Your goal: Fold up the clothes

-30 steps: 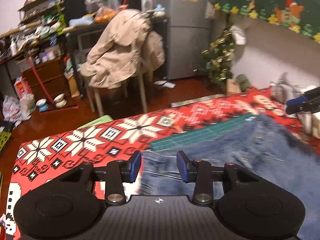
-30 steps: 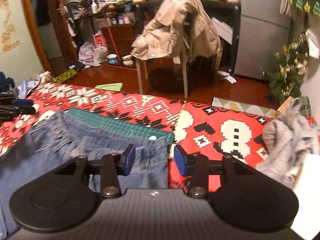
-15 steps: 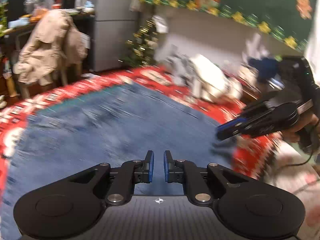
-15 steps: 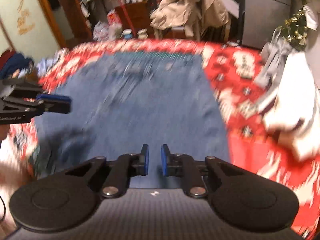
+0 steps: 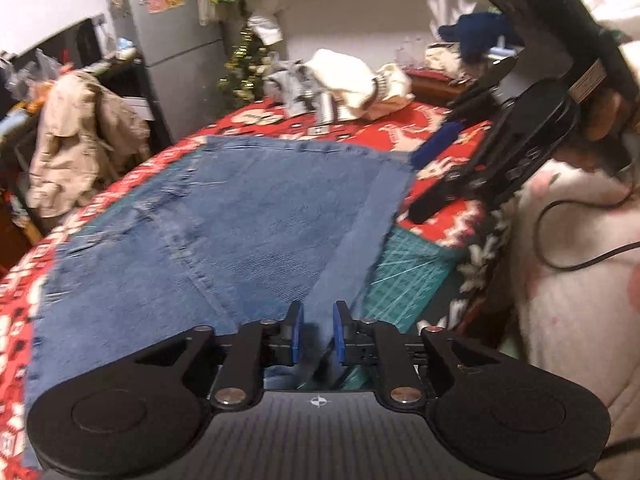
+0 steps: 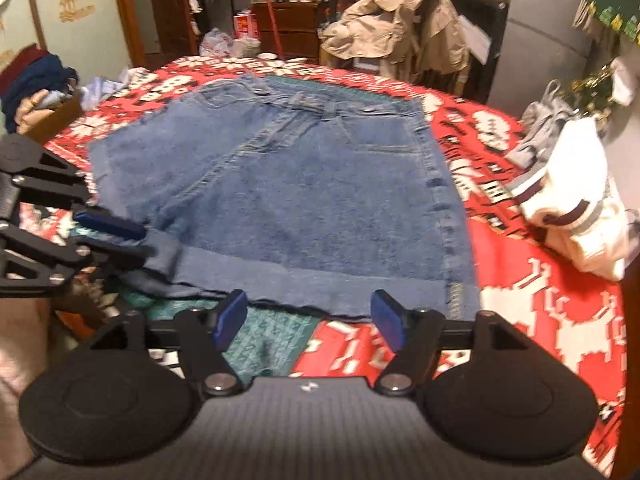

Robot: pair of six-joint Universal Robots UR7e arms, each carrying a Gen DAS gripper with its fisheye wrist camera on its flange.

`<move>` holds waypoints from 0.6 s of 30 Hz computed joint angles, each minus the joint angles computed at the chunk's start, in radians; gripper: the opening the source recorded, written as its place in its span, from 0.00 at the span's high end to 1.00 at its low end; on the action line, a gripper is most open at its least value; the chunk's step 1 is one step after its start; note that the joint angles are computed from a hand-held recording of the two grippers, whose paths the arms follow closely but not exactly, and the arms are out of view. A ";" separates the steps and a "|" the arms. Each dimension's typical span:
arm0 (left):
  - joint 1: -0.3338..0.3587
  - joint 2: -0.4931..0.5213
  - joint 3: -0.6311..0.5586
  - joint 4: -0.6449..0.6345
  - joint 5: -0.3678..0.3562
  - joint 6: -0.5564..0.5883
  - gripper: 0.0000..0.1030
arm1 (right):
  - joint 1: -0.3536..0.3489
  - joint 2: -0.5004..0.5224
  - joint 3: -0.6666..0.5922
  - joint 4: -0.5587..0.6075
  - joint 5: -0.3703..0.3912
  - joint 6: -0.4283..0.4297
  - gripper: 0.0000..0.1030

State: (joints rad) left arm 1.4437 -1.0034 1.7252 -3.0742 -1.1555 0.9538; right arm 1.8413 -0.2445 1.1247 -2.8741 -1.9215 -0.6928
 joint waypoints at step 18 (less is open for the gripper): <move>-0.015 0.059 0.036 -0.124 0.142 0.146 0.81 | 0.025 0.132 -0.178 0.132 0.042 -0.005 0.86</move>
State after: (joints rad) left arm 1.4285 -0.9445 1.7609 -3.1984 -1.0135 1.0995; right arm 1.8660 -0.1127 0.9466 -2.7420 -1.8796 -0.6983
